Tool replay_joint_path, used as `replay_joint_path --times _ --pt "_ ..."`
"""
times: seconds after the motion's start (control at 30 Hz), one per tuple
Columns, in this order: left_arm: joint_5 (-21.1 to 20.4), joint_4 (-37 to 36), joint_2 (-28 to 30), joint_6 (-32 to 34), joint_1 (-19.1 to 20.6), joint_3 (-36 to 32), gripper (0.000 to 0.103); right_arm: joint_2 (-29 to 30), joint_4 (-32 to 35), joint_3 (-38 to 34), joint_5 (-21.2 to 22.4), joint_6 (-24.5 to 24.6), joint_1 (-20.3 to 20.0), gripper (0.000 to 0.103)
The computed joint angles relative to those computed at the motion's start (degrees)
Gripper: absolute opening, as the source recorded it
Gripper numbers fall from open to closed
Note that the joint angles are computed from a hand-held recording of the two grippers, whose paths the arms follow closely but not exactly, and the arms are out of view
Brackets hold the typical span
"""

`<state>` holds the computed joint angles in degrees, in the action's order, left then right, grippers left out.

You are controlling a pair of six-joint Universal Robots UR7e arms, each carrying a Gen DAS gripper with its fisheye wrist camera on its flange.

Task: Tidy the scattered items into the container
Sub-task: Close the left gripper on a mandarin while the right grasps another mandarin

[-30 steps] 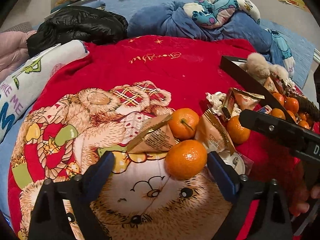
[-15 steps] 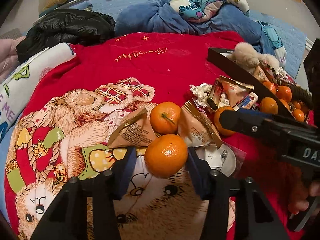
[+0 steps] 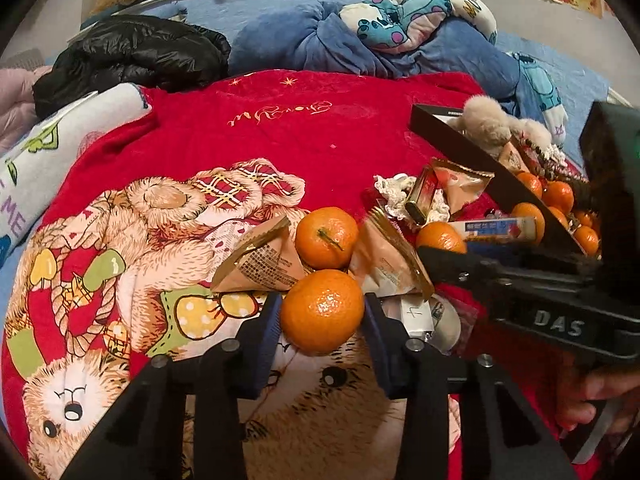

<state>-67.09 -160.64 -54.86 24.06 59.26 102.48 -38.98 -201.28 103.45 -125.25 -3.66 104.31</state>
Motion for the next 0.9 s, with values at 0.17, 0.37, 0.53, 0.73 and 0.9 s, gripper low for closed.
replay_joint_path --times 0.17,0.37,0.53,0.73,0.9 --pt "-1.0 0.0 -0.7 -1.3 0.3 0.2 0.041 -0.2 -0.7 0.3 0.1 0.0 0.1 0.036" --pt "-3.2 0.1 -1.6 -2.9 1.2 -0.2 0.041 -0.1 -2.2 0.5 -0.9 -0.2 0.4 0.035" --pt "-3.8 -0.1 -2.1 -3.5 1.4 0.0 0.041 0.0 -3.2 0.5 -1.9 -0.7 0.8 0.035" --pt "-4.9 -0.7 -3.1 -2.9 1.2 0.8 0.041 0.4 -5.7 0.6 -2.9 -1.5 1.4 0.035" --pt "-4.9 -1.1 -3.7 -3.0 0.9 1.2 0.041 0.6 -8.4 0.8 -3.6 -2.7 2.1 0.035"
